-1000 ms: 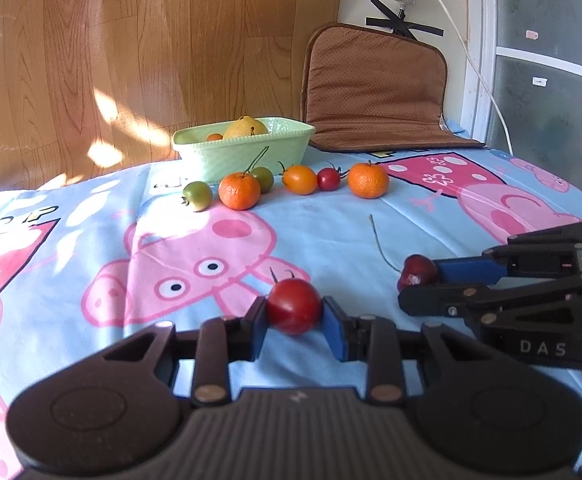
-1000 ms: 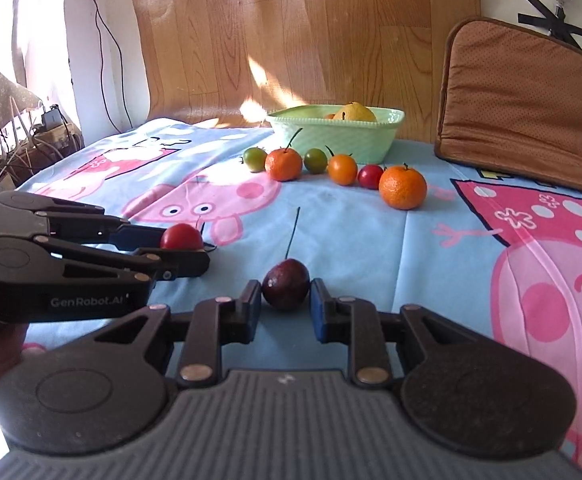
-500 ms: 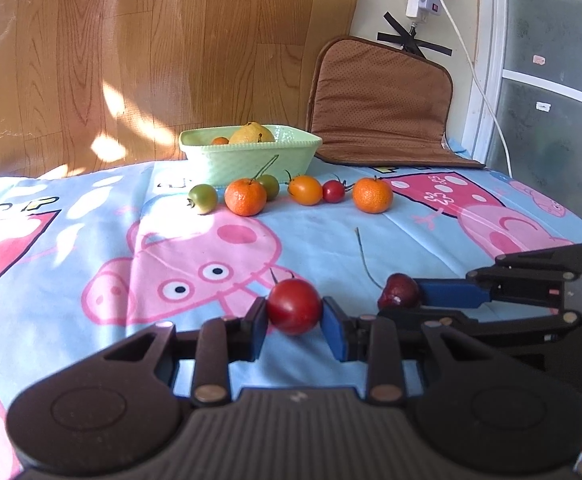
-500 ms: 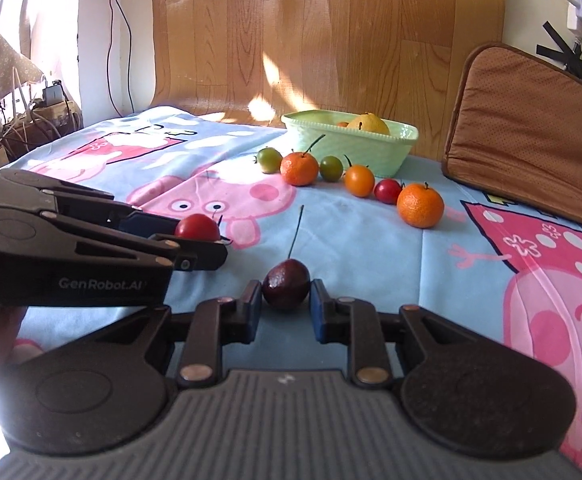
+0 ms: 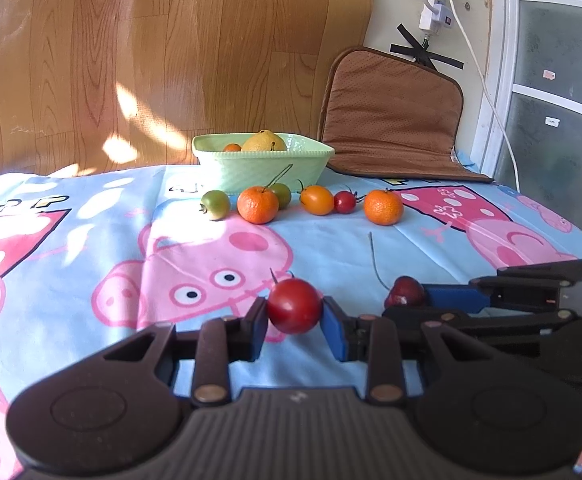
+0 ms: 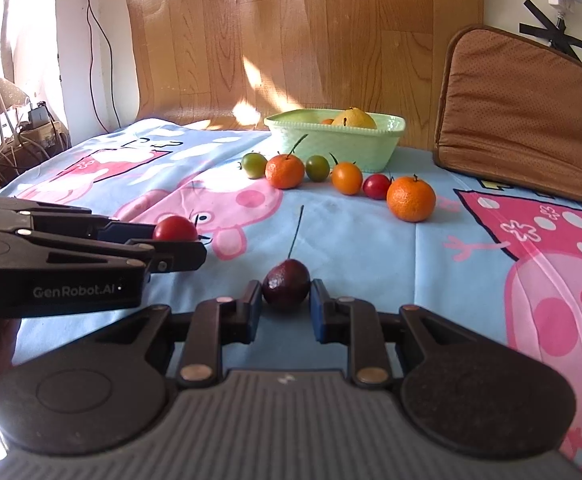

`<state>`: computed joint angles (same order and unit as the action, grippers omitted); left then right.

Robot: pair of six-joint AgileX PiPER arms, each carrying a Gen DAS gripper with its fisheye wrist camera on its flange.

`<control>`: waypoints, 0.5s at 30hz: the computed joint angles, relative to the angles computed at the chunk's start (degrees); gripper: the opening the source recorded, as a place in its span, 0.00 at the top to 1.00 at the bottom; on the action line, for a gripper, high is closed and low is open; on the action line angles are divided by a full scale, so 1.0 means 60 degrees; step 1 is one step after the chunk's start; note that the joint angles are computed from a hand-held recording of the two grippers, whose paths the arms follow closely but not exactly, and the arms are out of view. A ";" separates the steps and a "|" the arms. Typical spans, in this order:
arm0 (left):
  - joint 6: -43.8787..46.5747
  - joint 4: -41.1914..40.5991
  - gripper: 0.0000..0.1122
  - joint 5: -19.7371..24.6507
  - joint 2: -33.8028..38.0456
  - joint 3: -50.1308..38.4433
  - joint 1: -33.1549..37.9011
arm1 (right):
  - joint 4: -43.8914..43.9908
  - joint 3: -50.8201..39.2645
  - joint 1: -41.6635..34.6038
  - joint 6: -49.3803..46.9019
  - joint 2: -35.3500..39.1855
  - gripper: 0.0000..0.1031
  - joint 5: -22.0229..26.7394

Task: Organize fruits
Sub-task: 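Carry the plum and red tomato into the green bowl and open both grippers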

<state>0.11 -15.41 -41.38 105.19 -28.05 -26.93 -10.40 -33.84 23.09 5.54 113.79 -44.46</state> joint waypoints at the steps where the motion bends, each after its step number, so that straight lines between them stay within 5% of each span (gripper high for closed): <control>1: -0.0017 0.0003 0.74 0.0009 0.0002 -0.0006 0.0008 | 0.0009 0.0004 0.0007 0.0014 0.0000 0.73 -0.0009; 15: -0.0198 0.0064 0.74 0.0263 -0.0003 -0.0132 0.0152 | -0.0269 -0.0057 -0.0196 0.0740 0.0042 0.73 -0.0068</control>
